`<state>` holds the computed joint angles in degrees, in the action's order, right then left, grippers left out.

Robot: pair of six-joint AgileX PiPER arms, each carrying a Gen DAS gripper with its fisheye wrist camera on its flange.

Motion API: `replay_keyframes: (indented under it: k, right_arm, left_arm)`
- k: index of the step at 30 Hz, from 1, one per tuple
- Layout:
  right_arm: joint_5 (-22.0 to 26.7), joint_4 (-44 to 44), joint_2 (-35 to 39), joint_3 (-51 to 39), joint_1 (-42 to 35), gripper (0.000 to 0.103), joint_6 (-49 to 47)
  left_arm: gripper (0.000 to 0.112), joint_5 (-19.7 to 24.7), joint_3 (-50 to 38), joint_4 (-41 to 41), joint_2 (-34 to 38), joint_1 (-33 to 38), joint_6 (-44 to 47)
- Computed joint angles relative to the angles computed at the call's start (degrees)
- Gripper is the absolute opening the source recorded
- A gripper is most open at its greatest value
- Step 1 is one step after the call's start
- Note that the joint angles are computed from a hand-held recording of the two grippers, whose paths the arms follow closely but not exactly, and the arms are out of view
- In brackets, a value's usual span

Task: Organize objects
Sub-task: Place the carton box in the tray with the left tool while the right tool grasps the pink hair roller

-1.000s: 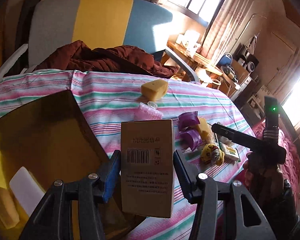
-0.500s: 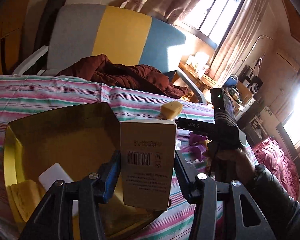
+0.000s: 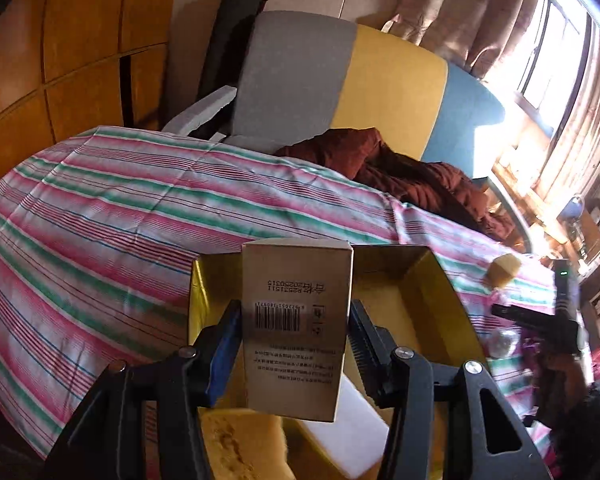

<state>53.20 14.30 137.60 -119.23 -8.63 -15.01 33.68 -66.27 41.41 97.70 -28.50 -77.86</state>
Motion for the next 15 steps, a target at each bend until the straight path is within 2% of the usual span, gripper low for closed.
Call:
replay_keyframes:
  k: [3,6,8,14,15]
  right_arm:
    - [-0.6,0.4,-0.7,1.1,-0.4,0.064,-1.3]
    - [-2.6,0.7,-2.4,3.8,-0.9,0.064,-2.7]
    - [-3.5,1.1,-3.2,5.1,-1.2,0.064,-3.5]
    - [-8.9,2.7,-8.5,12.1,-1.9,0.064,-6.8]
    - [-9.9,3.2,-9.8,13.5,-2.0,0.064,-7.9]
  left_arm:
    - [0.052,0.6,-1.6,0.8,2.7,1.4,0.6]
    - [0.052,3.4,-3.9,-1.4,5.4,2.0,3.4]
    - [0.052,2.9,-3.4,-3.6,5.7,2.5,4.5]
    - [0.053,5.9,-2.6,-7.0,6.4,1.7,5.5]
    - [0.056,5.8,-2.1,-7.0,6.2,1.7,4.7]
